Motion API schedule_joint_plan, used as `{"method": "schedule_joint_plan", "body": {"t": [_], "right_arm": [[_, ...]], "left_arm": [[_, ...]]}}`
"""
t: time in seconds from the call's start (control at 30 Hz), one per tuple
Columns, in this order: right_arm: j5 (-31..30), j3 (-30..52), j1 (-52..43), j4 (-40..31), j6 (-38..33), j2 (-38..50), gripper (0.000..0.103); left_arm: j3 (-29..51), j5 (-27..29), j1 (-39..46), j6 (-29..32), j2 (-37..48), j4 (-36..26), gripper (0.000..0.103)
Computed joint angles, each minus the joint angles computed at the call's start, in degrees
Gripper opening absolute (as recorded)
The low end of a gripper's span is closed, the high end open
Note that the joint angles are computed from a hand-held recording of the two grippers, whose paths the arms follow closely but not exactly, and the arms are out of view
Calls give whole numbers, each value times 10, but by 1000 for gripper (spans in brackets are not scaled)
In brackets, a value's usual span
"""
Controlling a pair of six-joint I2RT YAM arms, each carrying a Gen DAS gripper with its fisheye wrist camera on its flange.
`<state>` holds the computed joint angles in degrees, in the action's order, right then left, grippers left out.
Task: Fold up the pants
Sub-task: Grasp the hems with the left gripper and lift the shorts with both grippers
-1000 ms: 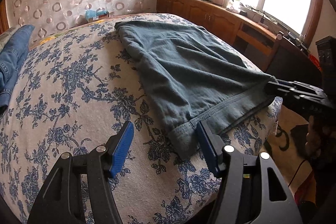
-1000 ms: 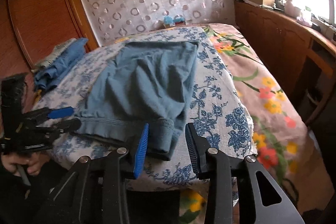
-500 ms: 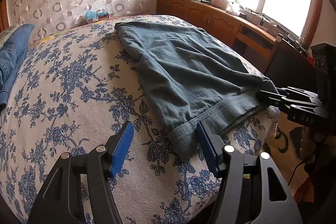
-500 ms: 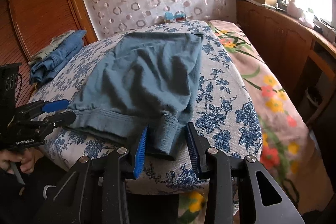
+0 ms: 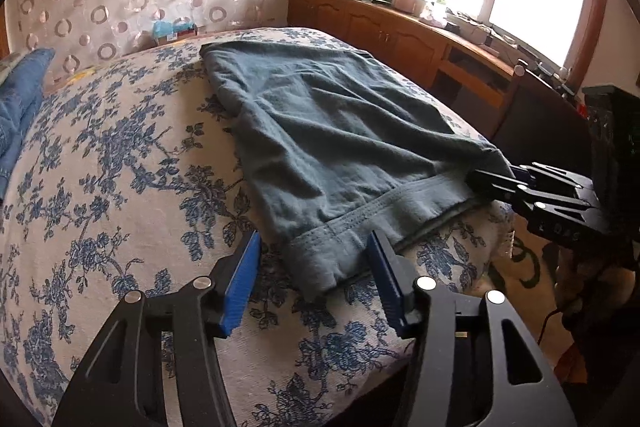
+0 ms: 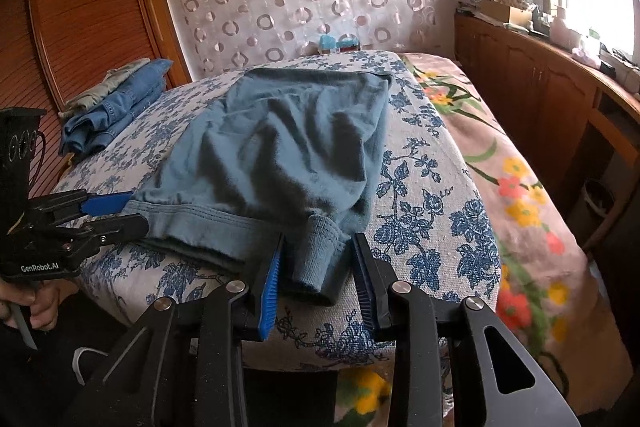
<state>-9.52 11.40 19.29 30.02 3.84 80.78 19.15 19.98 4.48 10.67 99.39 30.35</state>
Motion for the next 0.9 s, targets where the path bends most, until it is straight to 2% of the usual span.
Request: {"method": "schedule_joint_plan", "body": {"t": [0.2, 0.23, 0.3, 0.53, 0.57, 0.73, 0.9], "right_arm": [[-8, 1, -5, -5, -8, -2, 33], [-6, 3, -3, -6, -8, -1, 33], [-5, 5, -2, -5, -7, 1, 33], [-21, 22, -3, -43, -21, -7, 22], [-19, 22, 1, -44, -22, -8, 18], [-19, 21, 10, -33, -15, -6, 14], [-43, 15, 4, -37, -7, -35, 14]], "left_arm": [[3, -5, -6, -13, 5, 3, 56], [2, -8, -8, -13, 5, 4, 54], [1, -3, -10, -4, 4, 3, 39], [7, 20, 5, -12, 10, -2, 37], [6, 22, 6, -13, 9, -2, 35], [-2, 27, 11, -14, -4, 3, 16], [-29, 30, 11, -14, -83, -13, 12]]}}
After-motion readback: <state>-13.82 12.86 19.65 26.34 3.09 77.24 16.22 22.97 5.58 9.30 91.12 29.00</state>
